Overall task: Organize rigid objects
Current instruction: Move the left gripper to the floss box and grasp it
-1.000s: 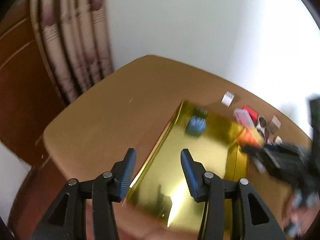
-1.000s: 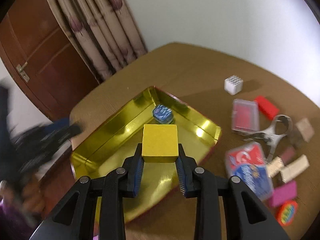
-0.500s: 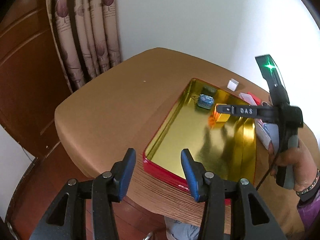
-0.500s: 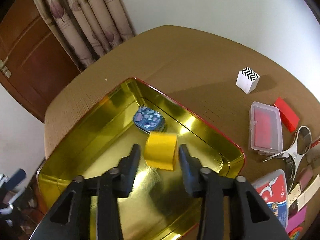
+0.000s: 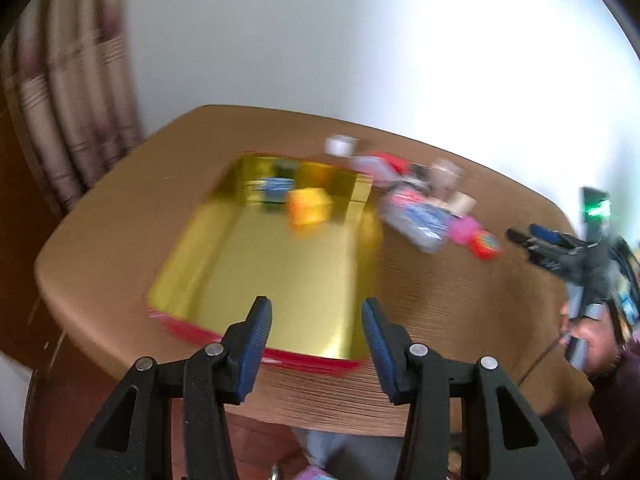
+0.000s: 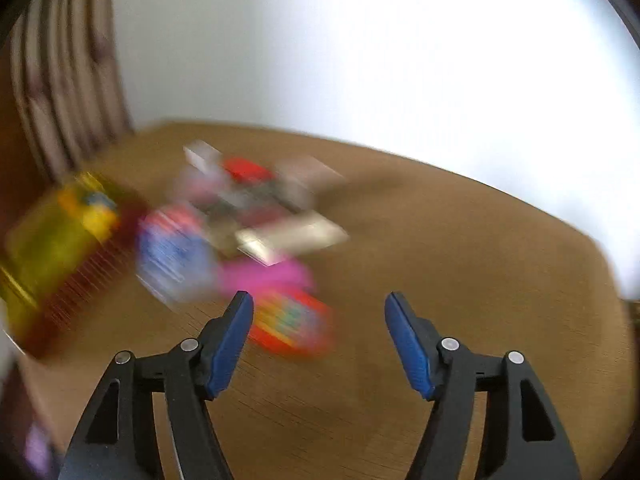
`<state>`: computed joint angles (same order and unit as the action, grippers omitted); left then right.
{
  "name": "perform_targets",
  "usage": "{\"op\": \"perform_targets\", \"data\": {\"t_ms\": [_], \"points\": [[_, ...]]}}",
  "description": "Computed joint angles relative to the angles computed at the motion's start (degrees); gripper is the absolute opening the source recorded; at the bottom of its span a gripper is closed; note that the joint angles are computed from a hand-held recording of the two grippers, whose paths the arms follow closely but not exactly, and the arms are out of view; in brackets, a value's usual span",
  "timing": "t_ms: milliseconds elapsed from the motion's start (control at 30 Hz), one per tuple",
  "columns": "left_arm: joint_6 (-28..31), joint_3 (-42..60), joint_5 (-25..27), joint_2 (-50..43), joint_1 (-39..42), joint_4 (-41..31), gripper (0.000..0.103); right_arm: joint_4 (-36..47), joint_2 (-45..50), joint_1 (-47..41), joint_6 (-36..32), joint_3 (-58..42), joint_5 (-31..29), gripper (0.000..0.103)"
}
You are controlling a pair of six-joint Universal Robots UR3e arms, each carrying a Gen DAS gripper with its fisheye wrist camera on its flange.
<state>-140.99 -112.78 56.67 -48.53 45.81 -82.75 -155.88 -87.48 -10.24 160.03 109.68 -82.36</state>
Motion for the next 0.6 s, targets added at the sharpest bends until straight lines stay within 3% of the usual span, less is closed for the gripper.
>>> {"op": "perform_targets", "data": {"t_ms": [100,200,267,300,400,467,600], "points": [[-9.4,3.5,5.2,-8.8,-14.5,7.4,0.048,-2.4,-4.4,-8.1,-5.6,8.0,0.9,0.066],[-18.4,10.3,2.5,-19.5,-22.0,5.8,0.049,-2.6,-7.4,-13.9,-7.5,12.9,4.5,0.067],[-25.9,15.5,1.4,-28.0,-26.6,7.1,0.049,-1.9,-10.1,-17.1,-7.3,14.4,9.6,0.073],[-31.0,18.5,2.8,-32.6,-29.5,9.7,0.049,-1.8,-10.9,-18.3,-7.6,15.1,11.6,0.081],[-42.4,30.1,8.9,-45.8,-36.8,13.0,0.05,-1.1,-12.0,-18.5,-9.6,16.1,14.4,0.081],[-44.7,37.6,8.7,-52.9,-38.5,11.3,0.05,-1.6,-13.4,-18.7,-10.3,17.2,16.0,0.082],[-49.2,51.2,13.5,-63.7,-42.3,6.7,0.05,2.4,-16.9,-23.4,-12.9,18.9,23.3,0.084]]}}
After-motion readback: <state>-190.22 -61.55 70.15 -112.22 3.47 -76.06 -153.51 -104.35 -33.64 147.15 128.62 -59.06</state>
